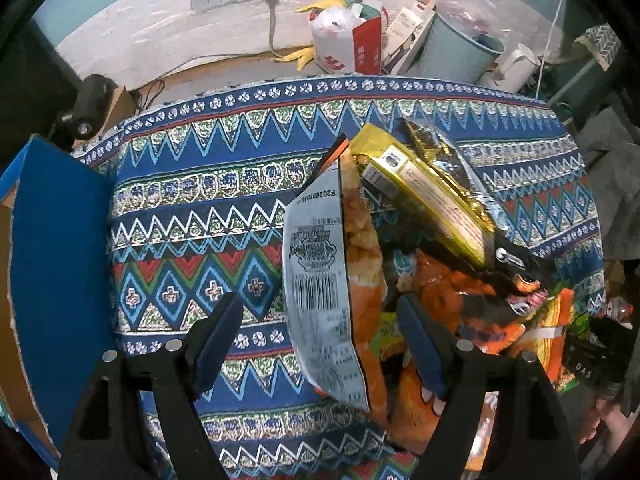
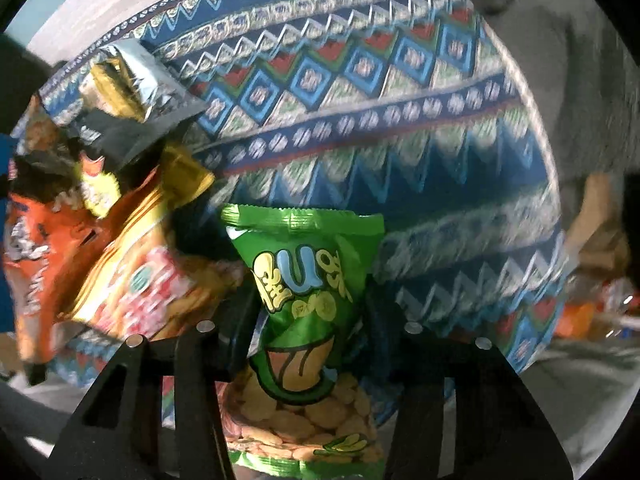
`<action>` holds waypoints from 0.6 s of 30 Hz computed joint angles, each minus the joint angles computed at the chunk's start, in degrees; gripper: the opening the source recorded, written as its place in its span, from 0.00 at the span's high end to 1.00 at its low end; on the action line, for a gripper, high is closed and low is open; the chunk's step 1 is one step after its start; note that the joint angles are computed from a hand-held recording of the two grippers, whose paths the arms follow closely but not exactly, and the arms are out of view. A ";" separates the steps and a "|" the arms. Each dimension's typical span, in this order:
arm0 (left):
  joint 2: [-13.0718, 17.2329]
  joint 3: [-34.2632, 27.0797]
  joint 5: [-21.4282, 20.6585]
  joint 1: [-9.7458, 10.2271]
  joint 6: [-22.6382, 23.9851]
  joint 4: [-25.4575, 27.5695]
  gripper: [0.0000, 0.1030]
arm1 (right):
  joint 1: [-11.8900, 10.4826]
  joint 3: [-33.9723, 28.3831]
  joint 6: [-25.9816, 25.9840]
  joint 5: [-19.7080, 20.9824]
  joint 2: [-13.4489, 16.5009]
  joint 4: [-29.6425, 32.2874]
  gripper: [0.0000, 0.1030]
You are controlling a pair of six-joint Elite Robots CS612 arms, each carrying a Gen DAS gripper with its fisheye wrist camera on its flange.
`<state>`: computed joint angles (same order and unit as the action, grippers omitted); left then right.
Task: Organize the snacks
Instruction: 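Grasp a white-orange chip bag with left gripper while right gripper grasps green peanut bag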
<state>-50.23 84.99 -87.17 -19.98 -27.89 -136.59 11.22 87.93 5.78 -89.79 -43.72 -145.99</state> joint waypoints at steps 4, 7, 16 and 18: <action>1.19 -0.87 -1.90 0.56 -1.32 0.25 0.22 | 0.74 -1.26 -1.88 -3.66 0.98 -3.13 0.58; 1.92 -1.43 -3.02 0.84 -1.68 0.66 0.22 | 0.83 -2.34 -2.68 -4.50 1.70 -4.88 0.59; 3.02 -1.02 -4.30 0.94 0.49 -1.53 0.54 | 1.14 -7.64 -4.63 -7.55 4.49 -7.01 0.61; 2.75 -0.26 -3.75 0.96 0.98 -2.72 0.61 | 1.19 -8.34 -4.76 -7.81 4.74 -7.49 0.62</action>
<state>-47.48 84.73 -90.92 -19.02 -26.91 -139.31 12.41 79.58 1.01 -97.60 -38.97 -153.48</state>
